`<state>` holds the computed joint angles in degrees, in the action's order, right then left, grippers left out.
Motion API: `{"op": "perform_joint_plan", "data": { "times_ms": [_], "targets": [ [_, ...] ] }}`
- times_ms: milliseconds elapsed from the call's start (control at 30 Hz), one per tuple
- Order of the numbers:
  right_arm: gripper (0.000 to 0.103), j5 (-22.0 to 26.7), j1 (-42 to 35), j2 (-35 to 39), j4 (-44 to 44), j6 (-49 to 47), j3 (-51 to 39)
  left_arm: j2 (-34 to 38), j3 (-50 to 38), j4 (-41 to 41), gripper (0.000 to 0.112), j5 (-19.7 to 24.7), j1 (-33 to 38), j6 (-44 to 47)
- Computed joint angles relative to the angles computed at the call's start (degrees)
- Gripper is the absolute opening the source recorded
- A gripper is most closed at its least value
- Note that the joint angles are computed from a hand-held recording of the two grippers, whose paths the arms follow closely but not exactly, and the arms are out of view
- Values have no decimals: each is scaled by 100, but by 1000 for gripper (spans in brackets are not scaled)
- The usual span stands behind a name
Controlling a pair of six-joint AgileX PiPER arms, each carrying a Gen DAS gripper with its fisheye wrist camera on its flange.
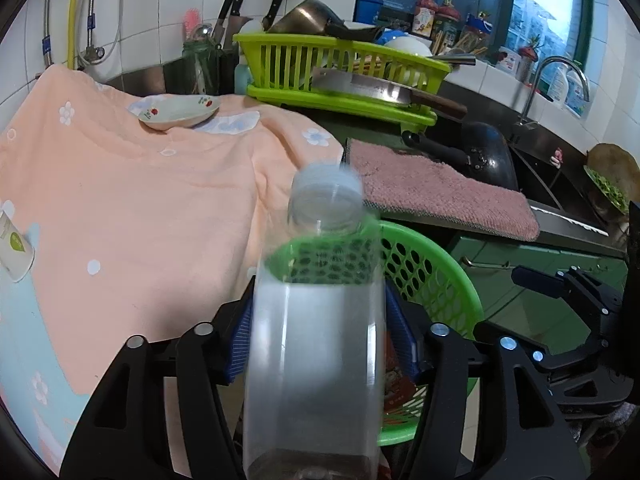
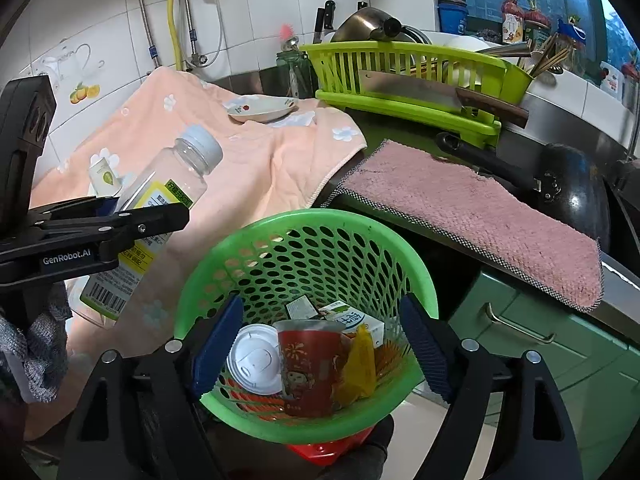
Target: Collect trash
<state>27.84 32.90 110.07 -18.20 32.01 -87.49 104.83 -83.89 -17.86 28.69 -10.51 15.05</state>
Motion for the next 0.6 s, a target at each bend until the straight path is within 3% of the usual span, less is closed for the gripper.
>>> {"op": "perform_joint_plan", "data": {
  "times_ms": [600],
  "targets": [
    [88,1,182,-51,-268,258,-96,-569,458,553,80,-331,13,-576]
  ]
}}
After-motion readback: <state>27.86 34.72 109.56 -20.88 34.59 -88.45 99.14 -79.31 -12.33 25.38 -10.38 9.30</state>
